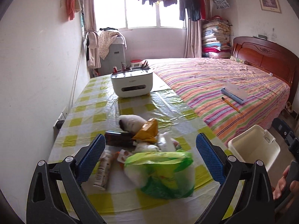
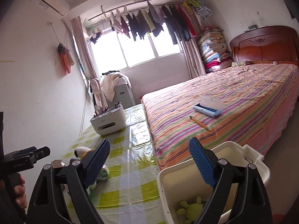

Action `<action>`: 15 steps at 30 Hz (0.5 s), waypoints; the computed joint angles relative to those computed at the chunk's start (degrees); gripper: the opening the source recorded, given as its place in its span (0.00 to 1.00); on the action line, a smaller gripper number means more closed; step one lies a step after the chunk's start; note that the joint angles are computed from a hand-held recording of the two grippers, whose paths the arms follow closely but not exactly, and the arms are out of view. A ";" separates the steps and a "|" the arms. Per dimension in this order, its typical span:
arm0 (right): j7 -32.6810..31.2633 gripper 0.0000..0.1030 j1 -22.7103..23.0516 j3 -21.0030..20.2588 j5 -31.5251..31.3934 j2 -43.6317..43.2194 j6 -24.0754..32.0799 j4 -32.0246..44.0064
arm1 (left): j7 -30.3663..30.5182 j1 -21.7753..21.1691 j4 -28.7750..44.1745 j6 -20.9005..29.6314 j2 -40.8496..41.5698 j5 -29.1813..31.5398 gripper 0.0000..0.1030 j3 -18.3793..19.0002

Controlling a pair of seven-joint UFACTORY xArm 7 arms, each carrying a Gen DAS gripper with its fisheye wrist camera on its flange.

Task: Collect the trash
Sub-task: 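Grasp the white medicine box with the left tool while the right tool grasps the plastic bag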

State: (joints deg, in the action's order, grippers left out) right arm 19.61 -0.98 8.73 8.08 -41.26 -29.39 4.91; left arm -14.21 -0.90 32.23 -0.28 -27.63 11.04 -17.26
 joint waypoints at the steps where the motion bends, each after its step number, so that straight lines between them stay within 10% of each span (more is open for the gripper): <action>1: -0.65 0.82 1.61 -0.82 -1.76 1.26 0.02 0.83 | 1.10 1.88 -0.85 -0.28 -0.39 1.15 0.93 0.61; 11: -4.18 0.82 16.12 -8.21 -14.57 12.73 3.59 7.63 | 15.23 11.69 -3.91 -6.03 6.62 2.66 0.93 8.94; 15: -3.13 0.82 19.18 -8.44 -16.26 16.66 5.17 10.22 | 20.41 7.68 -2.94 -6.97 9.84 0.99 0.93 13.47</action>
